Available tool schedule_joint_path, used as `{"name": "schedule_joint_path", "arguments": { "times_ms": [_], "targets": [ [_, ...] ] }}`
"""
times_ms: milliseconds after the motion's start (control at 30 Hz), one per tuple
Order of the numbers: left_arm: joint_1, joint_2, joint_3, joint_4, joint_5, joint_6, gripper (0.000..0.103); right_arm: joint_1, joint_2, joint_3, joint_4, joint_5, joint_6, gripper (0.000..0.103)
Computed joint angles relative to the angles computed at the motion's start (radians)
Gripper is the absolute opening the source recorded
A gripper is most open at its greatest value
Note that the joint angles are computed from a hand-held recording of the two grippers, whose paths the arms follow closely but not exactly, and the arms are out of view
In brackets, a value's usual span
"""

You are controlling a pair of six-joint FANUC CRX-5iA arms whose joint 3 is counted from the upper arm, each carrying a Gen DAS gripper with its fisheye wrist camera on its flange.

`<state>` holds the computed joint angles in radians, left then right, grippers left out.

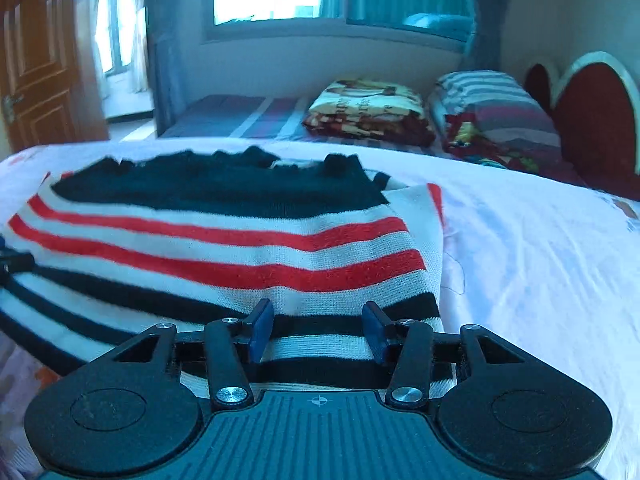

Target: Fold small clothes

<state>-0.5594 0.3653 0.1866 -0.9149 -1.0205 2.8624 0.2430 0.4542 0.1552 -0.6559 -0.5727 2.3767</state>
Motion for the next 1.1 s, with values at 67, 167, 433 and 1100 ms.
{"name": "schedule_joint_path", "arguments": {
  "times_ms": [67, 167, 433, 1100],
  "targets": [
    [-0.019, 0.012, 0.027, -0.005, 0.012, 0.007, 0.077, 0.0, -0.033, -0.023, -0.065, -0.038, 0.05, 0.048],
    [-0.045, 0.043, 0.061, 0.006, 0.05, -0.012, 0.08, 0.048, -0.072, -0.088, -0.012, -0.029, 0.021, 0.048],
    [-0.071, 0.006, -0.021, 0.012, 0.056, -0.017, 0.082, -0.007, -0.11, -0.152, -0.052, -0.047, 0.151, 0.048],
    [-0.039, -0.098, -0.142, 0.008, 0.04, 0.07, 0.074, -0.16, -0.036, -0.029, 0.005, -0.117, -0.105, 0.008]
  ]
}}
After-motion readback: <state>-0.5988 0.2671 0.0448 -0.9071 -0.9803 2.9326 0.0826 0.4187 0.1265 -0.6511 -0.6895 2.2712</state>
